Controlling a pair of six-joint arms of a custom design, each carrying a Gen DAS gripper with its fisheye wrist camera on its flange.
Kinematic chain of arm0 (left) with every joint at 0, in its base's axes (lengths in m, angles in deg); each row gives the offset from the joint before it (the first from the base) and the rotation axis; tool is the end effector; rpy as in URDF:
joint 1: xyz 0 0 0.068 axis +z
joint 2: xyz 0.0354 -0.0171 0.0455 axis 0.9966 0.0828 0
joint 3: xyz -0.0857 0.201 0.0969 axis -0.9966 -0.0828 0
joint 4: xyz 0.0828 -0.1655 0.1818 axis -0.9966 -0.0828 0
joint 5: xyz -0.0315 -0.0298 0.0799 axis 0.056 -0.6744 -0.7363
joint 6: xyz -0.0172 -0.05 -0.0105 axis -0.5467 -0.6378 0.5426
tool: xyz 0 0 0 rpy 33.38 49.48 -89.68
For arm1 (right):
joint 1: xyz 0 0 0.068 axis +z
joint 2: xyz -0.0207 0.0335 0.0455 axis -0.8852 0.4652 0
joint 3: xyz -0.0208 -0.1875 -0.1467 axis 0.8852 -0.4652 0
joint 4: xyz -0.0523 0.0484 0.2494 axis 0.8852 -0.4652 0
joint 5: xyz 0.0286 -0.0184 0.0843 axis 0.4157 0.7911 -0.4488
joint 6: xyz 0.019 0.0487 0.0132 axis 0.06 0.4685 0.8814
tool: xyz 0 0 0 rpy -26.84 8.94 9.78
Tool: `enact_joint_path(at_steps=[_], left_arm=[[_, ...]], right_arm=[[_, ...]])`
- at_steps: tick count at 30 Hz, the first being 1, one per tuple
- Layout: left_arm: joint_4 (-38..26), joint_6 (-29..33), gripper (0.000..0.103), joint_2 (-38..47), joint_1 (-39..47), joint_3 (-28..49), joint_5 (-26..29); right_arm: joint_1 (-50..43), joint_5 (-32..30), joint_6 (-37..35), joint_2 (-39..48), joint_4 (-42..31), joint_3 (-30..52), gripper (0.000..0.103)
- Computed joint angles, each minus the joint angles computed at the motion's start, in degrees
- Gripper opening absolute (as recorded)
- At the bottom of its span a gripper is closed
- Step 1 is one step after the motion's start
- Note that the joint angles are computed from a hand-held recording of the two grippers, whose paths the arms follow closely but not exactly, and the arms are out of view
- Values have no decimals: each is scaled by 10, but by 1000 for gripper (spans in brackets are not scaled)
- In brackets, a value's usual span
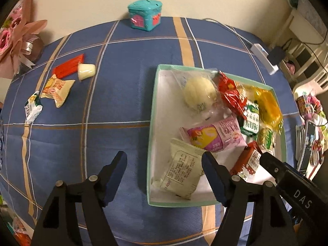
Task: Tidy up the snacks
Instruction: 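Move both open tools back over the remaining snacks on the cloth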
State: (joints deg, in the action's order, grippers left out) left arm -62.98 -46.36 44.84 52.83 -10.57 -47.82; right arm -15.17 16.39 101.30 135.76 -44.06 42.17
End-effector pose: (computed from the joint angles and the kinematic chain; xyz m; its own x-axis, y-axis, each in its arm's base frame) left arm 0.1853 -0.1095 0.1846 -0.8987 -0.3190 -0.3009 -0.3137 0.9471 -0.0673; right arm 0.2215 0.2321 0.2018 -0.9623 0.0598 -0.2654 0.0266 0.9916 0.1267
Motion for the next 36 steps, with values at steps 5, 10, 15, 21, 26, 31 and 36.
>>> enact_joint_path(at_steps=[5, 10, 15, 21, 26, 31, 36], left_arm=[[-10, 0, 76, -27, 29, -12, -1], [-12, -2, 76, -43, 58, -25, -1], [-15, -3, 76, -57, 73, -34, 2], [-27, -14, 103, -62, 81, -39, -18], [-33, -12, 103, -59, 92, -44, -29], [-37, -6, 103, -63, 98, -46, -33], [-41, 2, 103, -67, 105, -48, -35]], right_arm=[[0, 0, -1, 1, -1, 2, 69], [2, 1, -4, 8, -4, 8, 72], [2, 0, -5, 12, -4, 11, 72], [3, 0, -11, 15, -5, 14, 86], [10, 13, -25, 25, -5, 25, 103], [14, 15, -29, 31, -10, 34, 103], [17, 18, -28, 33, -12, 37, 103]])
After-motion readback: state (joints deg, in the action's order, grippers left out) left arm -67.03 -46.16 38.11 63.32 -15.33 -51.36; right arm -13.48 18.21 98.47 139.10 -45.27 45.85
